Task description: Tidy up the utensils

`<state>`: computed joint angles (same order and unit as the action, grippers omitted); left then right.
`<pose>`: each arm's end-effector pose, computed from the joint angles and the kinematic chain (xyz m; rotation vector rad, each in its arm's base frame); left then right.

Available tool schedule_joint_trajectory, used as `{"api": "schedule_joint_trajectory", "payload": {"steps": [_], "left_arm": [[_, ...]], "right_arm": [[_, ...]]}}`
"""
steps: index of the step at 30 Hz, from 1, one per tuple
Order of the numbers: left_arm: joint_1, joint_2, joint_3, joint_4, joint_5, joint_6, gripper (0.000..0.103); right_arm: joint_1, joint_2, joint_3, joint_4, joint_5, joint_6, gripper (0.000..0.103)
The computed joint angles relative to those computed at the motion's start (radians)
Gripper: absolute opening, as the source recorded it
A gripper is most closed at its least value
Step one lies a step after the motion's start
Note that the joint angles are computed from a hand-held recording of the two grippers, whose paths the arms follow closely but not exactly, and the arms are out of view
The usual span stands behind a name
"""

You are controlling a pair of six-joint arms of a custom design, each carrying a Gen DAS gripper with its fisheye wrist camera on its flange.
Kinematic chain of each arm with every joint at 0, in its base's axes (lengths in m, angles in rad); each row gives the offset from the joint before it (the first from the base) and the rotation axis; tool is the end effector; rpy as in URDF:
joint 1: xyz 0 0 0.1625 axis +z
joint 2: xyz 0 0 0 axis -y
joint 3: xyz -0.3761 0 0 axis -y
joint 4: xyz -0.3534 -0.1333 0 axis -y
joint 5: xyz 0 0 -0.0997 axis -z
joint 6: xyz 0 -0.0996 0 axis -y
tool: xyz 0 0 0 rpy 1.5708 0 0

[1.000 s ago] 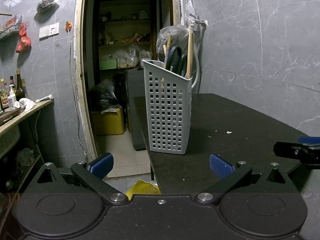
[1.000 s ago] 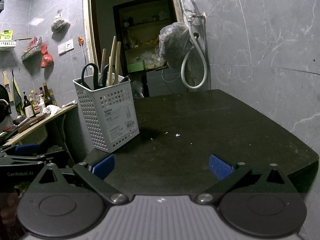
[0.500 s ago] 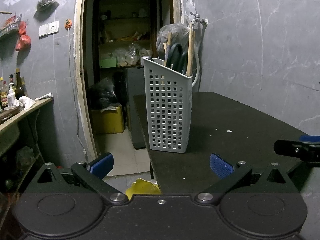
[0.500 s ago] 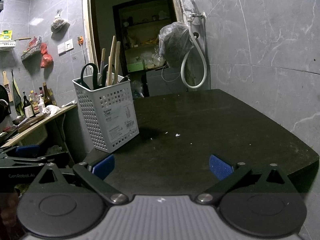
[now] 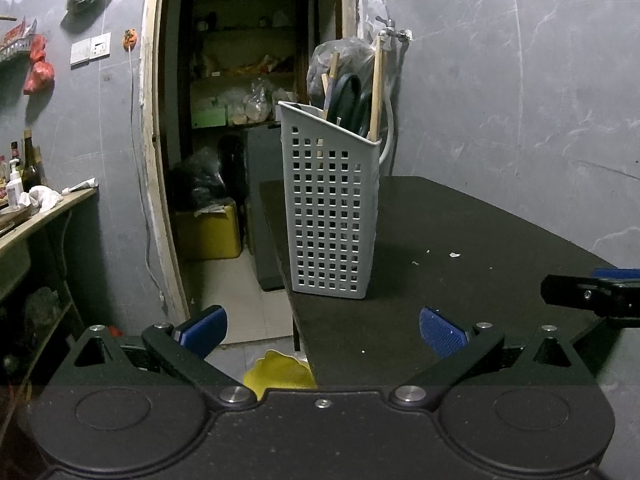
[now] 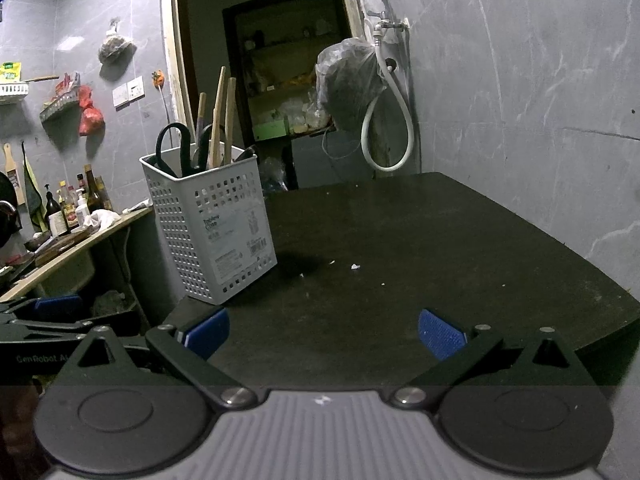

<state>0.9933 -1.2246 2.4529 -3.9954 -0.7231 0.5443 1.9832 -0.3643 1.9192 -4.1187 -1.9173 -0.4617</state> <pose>-0.0136 -0.4018 0.2521 0.5348 1.9892 -1.3562 0.2875 -0.4090 -0.0245 0.8334 -2.3372 1.3272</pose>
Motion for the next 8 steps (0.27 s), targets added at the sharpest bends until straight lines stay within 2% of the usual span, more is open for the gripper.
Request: {"api": "schedule_joint_trajectory", "payload": {"steps": [8], "left_arm": [[0.010, 0.009, -0.018, 0.020, -0.002, 0.000, 0.102]], "right_arm": [[-0.012, -0.002, -0.009, 0.026, 0.016, 0.008, 0.103]]}}
